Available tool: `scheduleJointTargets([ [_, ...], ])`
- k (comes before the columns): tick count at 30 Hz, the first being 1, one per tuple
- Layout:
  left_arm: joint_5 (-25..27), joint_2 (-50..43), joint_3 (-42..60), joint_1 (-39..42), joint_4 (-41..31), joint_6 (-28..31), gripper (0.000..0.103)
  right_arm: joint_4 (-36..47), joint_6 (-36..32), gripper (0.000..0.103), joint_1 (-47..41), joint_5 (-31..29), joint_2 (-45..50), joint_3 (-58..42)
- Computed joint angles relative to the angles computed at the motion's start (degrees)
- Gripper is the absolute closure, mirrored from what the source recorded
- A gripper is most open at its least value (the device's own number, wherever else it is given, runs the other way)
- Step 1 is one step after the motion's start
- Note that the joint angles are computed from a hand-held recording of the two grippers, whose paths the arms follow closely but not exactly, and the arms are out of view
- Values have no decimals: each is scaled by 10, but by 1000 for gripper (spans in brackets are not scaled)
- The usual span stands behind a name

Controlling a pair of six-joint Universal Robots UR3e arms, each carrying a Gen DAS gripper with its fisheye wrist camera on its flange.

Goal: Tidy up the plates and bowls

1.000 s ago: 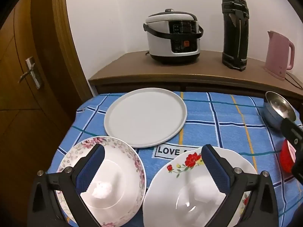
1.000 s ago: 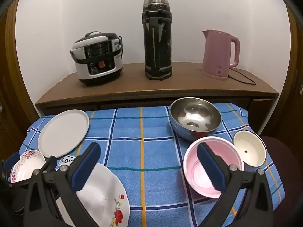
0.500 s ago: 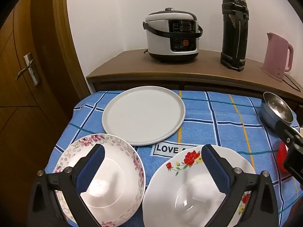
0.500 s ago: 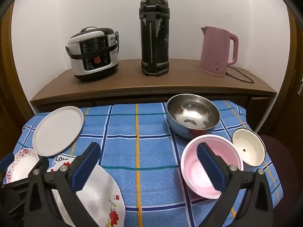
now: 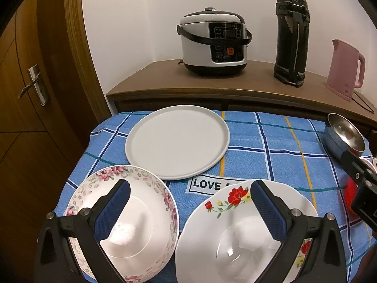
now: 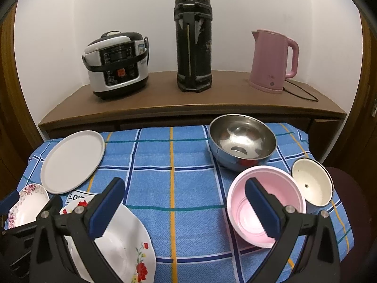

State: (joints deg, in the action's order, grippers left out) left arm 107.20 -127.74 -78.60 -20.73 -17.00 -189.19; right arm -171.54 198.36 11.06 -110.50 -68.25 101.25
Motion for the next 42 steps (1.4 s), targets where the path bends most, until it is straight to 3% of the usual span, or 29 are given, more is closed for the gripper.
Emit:
scheduleJointTargets([
  [26,14,1,-7,5,1,1,0,2,-9,0,7,6,9,-11],
  [31,15,15,-37,17,29,10,0,-2,-16,0,9,21,16,-17],
  [39,-29,76,-121,71,56,21,0,-32,-29,0,14,24,12,-7],
  [42,-18,99,-159,89,75,29,0,-57,-29,0,8,34,5,11],
])
